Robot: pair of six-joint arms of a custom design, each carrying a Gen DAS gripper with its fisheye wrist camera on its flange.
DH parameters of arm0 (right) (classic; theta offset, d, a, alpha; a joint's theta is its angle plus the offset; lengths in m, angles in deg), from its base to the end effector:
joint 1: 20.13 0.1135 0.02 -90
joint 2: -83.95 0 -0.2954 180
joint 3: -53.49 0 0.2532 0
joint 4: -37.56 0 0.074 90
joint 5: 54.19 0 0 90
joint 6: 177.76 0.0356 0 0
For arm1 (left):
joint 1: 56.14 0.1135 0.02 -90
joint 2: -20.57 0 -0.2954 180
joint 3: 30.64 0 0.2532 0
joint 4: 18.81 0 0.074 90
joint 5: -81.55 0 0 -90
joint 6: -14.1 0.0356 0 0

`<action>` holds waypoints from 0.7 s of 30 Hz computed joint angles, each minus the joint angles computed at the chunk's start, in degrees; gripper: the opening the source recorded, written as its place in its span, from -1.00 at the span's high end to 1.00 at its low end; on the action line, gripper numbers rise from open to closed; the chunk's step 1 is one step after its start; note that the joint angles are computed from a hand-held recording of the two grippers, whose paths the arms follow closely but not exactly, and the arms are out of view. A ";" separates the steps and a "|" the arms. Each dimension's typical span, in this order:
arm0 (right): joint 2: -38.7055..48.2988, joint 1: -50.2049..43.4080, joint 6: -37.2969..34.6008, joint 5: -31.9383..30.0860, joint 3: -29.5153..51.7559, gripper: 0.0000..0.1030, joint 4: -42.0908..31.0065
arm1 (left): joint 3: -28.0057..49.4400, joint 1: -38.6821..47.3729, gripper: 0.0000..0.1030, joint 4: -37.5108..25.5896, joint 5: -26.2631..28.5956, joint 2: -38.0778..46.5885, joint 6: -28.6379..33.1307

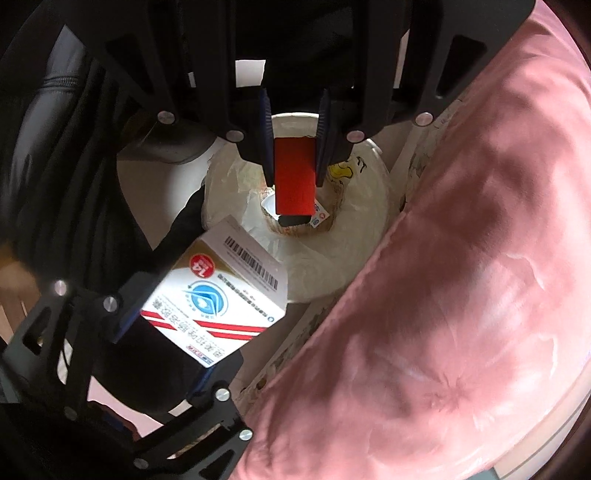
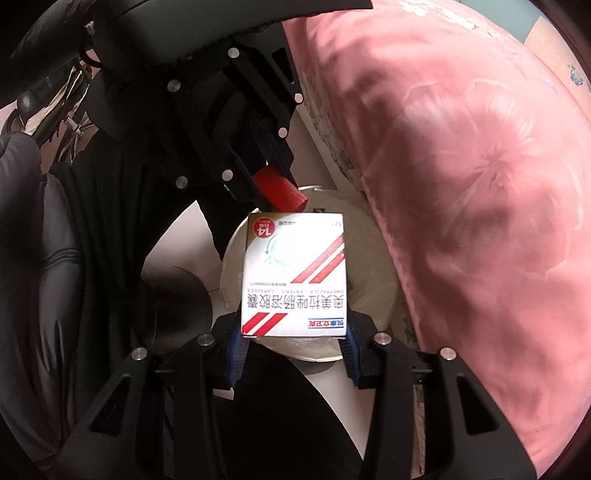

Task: Collect trash
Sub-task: 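Carry the red block and medicine box with both tools over the trash bin, then open the left tool over the bin while the right tool releases the medicine box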

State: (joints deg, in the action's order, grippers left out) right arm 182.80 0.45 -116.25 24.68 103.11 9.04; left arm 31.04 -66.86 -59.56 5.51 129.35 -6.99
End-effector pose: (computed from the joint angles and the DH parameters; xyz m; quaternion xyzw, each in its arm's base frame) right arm 0.2353 0.0957 0.1072 -0.4203 0.8960 0.0889 0.1126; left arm 0.2848 -0.0627 0.0992 0.6372 0.7608 -0.0971 0.0754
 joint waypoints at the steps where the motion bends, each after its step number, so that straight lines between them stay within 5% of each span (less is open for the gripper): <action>1: 0.72 -0.11 0.03 0.20 0.12 0.16 0.40 | -0.32 -0.12 0.56 0.97 -0.05 0.51 -0.35; 10: 4.97 -2.12 0.70 0.14 0.92 0.13 3.53 | -0.11 -1.14 0.56 5.60 -1.55 4.51 -5.10; 12: 5.11 -2.55 1.32 -0.14 0.87 -0.11 3.98 | 0.04 -1.15 0.45 6.05 -2.09 4.71 -6.81; 13: 5.21 -2.68 1.51 -0.57 0.91 -0.23 3.99 | 0.21 -1.12 0.23 6.16 -2.17 5.08 -7.36; 14: 5.03 -2.71 2.17 -0.31 0.56 -0.32 4.90 | -0.21 -1.32 -0.23 7.74 -2.82 5.03 -8.86; 15: 5.18 -2.76 2.71 -0.41 0.72 -0.41 5.16 | -0.20 -1.30 -0.41 8.52 -3.06 4.93 -10.12; 21: 4.74 -2.86 5.14 0.81 -0.22 -0.46 7.16 | -0.60 -0.82 -0.74 9.76 -2.93 4.57 -11.36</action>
